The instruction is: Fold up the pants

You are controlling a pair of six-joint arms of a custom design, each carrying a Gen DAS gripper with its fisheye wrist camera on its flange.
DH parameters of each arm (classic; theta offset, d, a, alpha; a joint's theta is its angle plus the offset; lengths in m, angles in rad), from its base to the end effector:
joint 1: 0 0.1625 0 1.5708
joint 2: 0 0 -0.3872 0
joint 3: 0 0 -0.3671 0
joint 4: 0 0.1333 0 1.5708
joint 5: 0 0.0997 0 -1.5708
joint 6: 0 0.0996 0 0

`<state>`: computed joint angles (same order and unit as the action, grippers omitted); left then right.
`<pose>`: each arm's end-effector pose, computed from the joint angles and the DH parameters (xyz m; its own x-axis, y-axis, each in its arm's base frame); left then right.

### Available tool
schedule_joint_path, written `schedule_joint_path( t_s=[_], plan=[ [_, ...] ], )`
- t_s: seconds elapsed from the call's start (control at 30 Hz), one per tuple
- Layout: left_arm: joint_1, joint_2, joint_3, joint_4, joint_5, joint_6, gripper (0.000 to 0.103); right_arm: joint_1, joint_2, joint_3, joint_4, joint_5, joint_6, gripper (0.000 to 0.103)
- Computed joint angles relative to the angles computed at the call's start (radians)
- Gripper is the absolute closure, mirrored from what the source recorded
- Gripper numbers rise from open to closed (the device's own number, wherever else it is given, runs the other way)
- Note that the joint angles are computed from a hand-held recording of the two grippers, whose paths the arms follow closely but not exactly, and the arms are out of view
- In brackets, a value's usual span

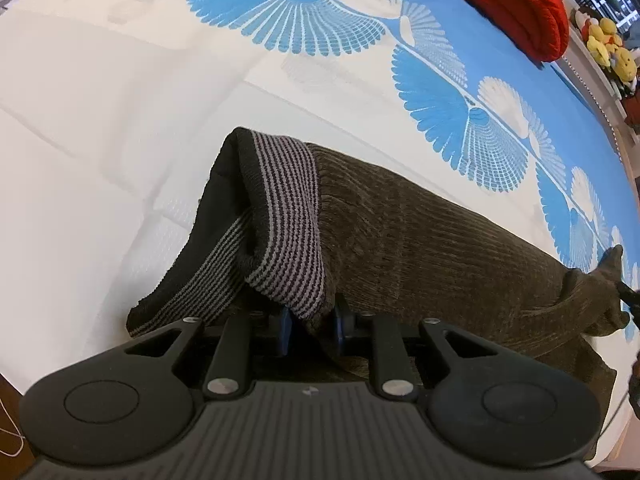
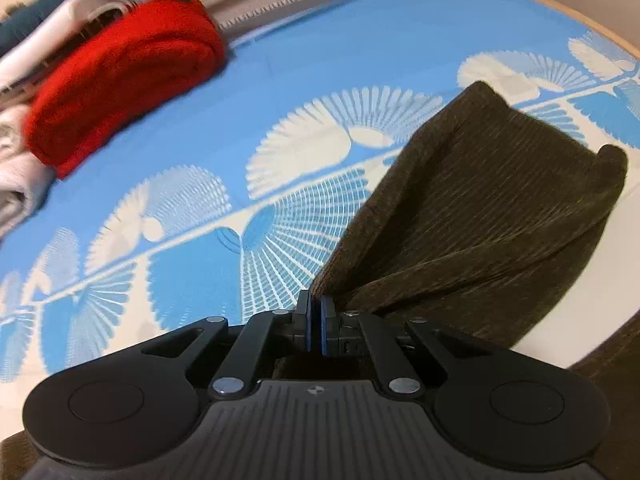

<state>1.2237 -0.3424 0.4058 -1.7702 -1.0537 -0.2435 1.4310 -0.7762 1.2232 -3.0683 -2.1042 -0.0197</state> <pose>-0.1146 -0.8535 0.1970 -0.8967 0.0012 -0.4427 0.1245 0.9603 -0.2497 -0.0201 -0.7357 0.3189 -0.7924 0.5471 0.2698 0.0537 0.5032 -0.8625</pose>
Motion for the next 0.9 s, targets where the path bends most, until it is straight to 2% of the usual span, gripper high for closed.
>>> schedule_joint_path(
  t_s=[0.1,0.2,0.3,0.4,0.5,0.53,0.6,0.63,0.7,0.73,0.8,0.87,0.9],
  plan=[
    [-0.005,-0.042,0.074,-0.055,-0.003,-0.004,0.084,-0.004,-0.088,0.124,-0.075,0.052,-0.047,0.1],
    [-0.017,-0.091,0.162,-0.13,0.009,0.015,0.085,-0.018,-0.196,0.273,-0.145,0.125,-0.128,0.1],
    [-0.03,-0.144,0.253,-0.185,0.019,0.035,0.086,-0.048,-0.324,0.441,-0.168,0.228,-0.196,0.1],
    [-0.036,-0.182,0.317,-0.222,0.028,0.066,0.086,-0.086,-0.451,0.588,-0.099,0.326,-0.302,0.1],
    [-0.035,-0.183,0.319,-0.183,0.06,0.088,0.086,-0.134,-0.564,0.694,0.086,0.408,-0.434,0.101],
    [-0.034,-0.176,0.308,-0.158,0.067,0.092,0.086,-0.141,-0.58,0.704,0.147,0.399,-0.46,0.101],
    [-0.031,-0.148,0.263,-0.099,0.086,0.077,0.081,-0.141,-0.588,0.727,0.196,0.309,-0.537,0.1],
    [-0.028,-0.135,0.241,-0.076,0.093,0.059,0.081,-0.15,-0.592,0.731,0.209,0.285,-0.547,0.098],
    [-0.024,-0.101,0.178,-0.019,0.109,0.006,0.073,-0.174,-0.606,0.728,0.208,0.312,-0.511,0.098],
    [-0.021,-0.083,0.144,0.002,0.108,-0.012,0.071,-0.184,-0.608,0.726,0.169,0.33,-0.487,0.098],
    [-0.022,-0.059,0.104,0.017,0.107,-0.03,0.058,-0.197,-0.601,0.717,0.069,0.355,-0.431,0.089],
    [-0.022,-0.028,0.051,0.055,0.108,-0.045,0.051,-0.199,-0.572,0.694,-0.041,0.358,-0.361,0.066],
    [-0.022,-0.011,0.022,0.079,0.112,-0.053,0.048,-0.195,-0.551,0.673,-0.076,0.346,-0.338,0.063]
  ],
)
